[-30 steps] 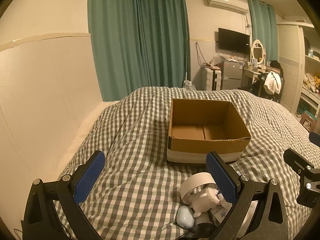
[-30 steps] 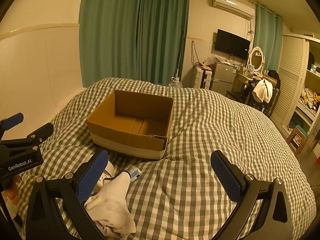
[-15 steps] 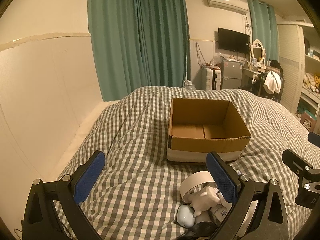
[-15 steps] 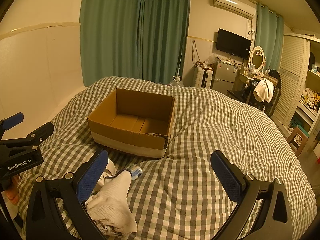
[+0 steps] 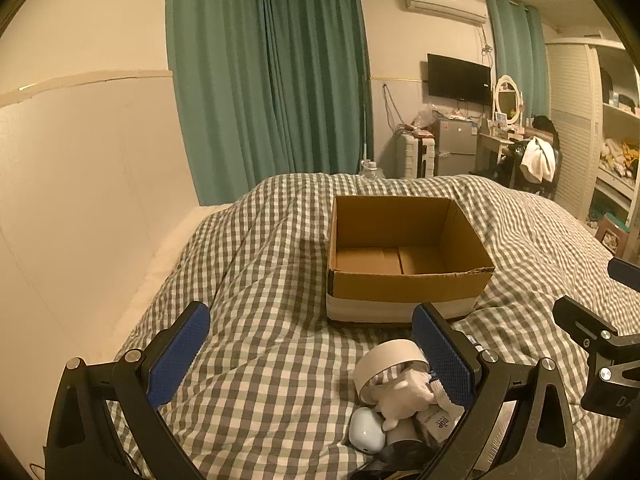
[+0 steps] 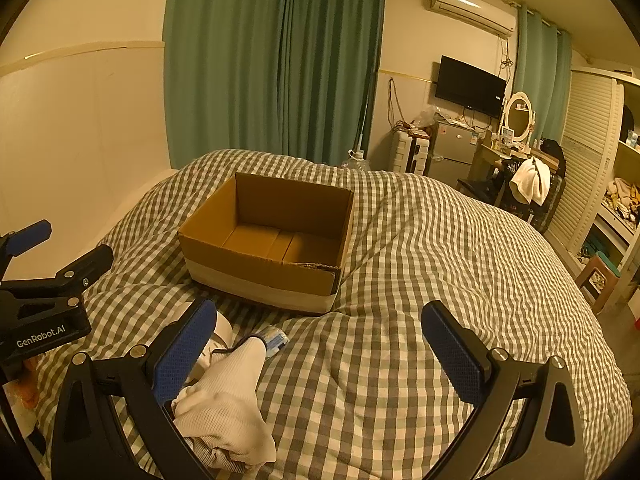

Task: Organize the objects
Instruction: 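Move both tools toward the pile of items beside the box, then grasp the white sock with the right tool while the left tool grasps the tape roll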

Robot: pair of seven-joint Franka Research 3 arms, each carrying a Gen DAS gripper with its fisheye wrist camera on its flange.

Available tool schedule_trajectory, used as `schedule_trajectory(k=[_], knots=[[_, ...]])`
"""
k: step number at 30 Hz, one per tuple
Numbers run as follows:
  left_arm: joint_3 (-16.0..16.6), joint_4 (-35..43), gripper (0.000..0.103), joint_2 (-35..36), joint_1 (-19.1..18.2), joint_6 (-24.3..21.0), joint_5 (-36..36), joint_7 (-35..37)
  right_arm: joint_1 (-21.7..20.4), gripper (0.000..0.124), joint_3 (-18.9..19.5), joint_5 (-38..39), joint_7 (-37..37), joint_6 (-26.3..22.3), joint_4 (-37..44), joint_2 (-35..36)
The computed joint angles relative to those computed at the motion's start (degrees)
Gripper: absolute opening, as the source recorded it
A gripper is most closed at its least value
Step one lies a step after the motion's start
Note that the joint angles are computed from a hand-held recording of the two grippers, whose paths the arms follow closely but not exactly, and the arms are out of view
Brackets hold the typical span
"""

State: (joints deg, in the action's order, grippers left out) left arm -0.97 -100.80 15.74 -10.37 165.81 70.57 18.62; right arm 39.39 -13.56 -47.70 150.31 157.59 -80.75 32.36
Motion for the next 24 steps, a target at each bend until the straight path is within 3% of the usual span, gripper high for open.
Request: schedule_trajectory(k=[3, 7, 12, 16, 19, 24], knots=[[-0.12, -0.05, 0.103, 0.03, 0.12, 0.12, -0.37, 0.38, -0.08, 0.103, 0.14, 0.24, -0.48, 0.03, 0.1, 0.09], [-1.15, -0.16, 0.103, 0.59, 1.09, 0.55, -6.84, 6.68, -0.33, 0.103, 0.53, 1.07, -1.66, 0.01, 0.02, 0.18], [-0.07, -0.05, 0.103, 0.77, -0.05, -0.81, -7.37, 6.62, -1.1, 0.103, 1.66, 4.01, -4.71, -0.58, 0.54, 1.18], [-0.08, -0.83, 0.103, 0.72, 0.41, 0.71, -8.81, 7.74, -1.55, 0.103, 2.71, 7.28, -8.8, -0.56, 0.62, 1.87], [-0.96, -1.16, 0.103, 1.47, 1.21, 1.13, -12.44, 11.79, -1.95, 0.103, 3.93, 10.21, -12.89, -0.29, 0.59, 2.4], [-2.55, -1.25, 0.103, 3.74, 2.35, 0.73, -21.79, 21.05, -4.28, 0.101, 9.08, 19.82, -25.4, -1.54, 2.28, 5.05]])
